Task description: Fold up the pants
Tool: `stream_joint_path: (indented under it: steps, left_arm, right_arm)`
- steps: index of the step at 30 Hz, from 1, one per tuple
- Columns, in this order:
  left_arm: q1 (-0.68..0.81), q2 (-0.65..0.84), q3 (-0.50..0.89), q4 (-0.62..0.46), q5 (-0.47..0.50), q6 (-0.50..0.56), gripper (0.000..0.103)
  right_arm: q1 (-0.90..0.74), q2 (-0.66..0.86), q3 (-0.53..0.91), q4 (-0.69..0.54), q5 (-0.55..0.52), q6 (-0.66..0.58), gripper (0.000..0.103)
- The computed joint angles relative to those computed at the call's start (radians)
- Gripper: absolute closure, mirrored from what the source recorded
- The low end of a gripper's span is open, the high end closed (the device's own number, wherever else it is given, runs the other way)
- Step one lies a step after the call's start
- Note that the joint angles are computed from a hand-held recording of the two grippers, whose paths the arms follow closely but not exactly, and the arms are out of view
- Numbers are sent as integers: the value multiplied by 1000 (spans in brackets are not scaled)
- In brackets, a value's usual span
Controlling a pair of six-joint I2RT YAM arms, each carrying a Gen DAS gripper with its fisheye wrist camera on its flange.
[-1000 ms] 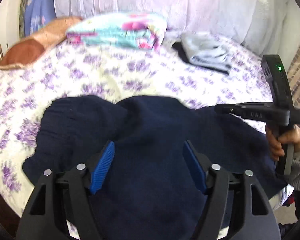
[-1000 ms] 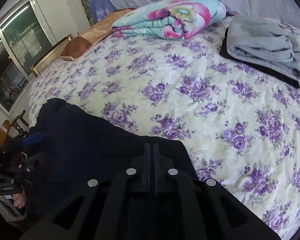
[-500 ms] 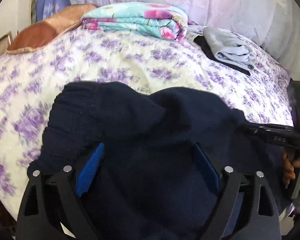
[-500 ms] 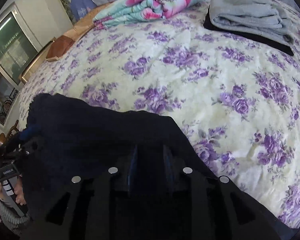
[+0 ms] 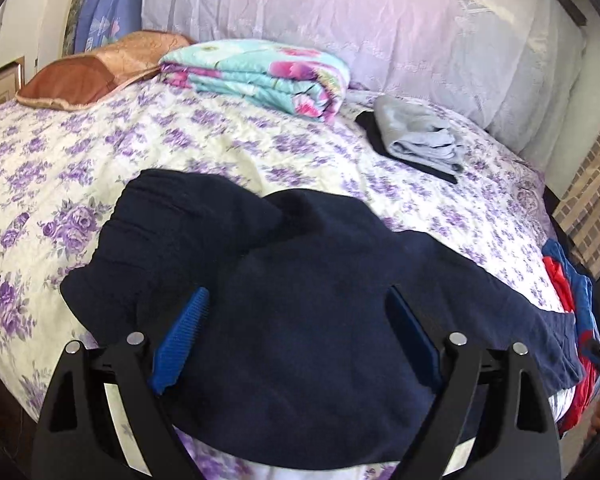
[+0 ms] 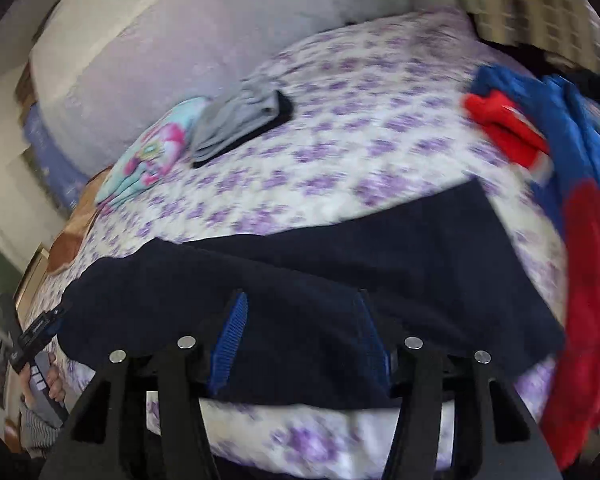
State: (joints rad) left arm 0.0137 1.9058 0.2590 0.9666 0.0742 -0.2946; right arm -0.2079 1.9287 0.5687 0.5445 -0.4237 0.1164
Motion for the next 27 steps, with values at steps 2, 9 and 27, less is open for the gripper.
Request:
stream_joint_path:
  steps: [2,9,27]
  left_arm:
    - [-29,-30,-36,25,-15,-8,16]
    - [-162,-216,-154,17,-55,-32,12]
    - [-436,-158,-110,-67,-163,-121,10]
  right_arm:
    - [-146,-14,-51,-13,-60,1,47]
    - [-355,232,-14,109,-249,63,47]
    - [-319,541,60,705,-357,412,82]
